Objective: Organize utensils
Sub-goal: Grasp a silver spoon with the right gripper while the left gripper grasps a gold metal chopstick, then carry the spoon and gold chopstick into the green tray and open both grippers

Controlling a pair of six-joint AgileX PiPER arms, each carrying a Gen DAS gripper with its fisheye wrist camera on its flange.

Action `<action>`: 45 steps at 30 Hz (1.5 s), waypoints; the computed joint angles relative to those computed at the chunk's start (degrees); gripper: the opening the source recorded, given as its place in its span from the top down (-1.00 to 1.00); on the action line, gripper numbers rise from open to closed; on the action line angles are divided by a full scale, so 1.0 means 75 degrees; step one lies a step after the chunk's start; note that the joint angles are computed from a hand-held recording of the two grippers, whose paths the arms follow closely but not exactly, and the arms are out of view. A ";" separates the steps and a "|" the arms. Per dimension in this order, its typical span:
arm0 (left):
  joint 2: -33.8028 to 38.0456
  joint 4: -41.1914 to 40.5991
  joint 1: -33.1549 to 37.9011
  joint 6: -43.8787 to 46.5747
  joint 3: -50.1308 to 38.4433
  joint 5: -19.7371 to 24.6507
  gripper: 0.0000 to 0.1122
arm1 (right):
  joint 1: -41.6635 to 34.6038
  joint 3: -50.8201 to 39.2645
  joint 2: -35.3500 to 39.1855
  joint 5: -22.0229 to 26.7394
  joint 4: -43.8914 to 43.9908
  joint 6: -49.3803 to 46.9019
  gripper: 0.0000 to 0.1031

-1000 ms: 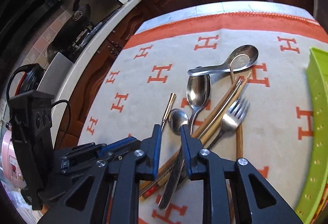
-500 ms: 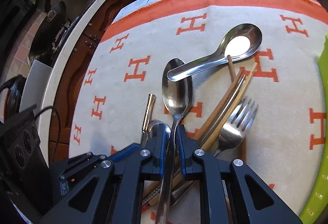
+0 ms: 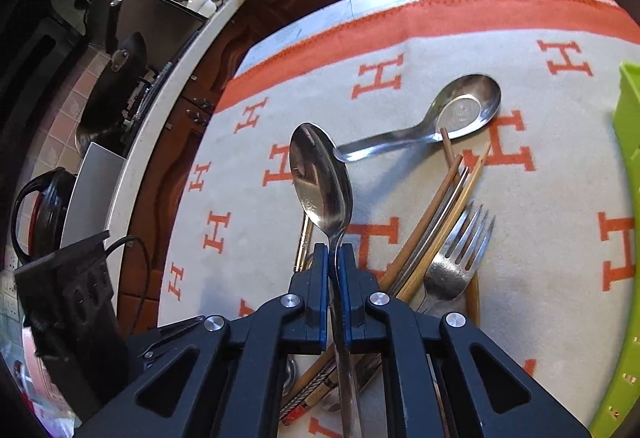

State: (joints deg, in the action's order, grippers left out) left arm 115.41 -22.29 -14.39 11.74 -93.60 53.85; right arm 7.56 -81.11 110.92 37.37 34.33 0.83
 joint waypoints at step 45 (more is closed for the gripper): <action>-0.0283 0.0362 -0.3258 -0.2253 -0.2680 0.0916 0.97 | -0.6530 0.2980 -0.5438 0.3557 0.0569 -0.2536 0.95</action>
State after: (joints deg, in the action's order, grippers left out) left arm 113.29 -19.57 -38.82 -5.16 -113.71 60.72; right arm -41.42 -58.76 70.14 64.05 38.60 -18.19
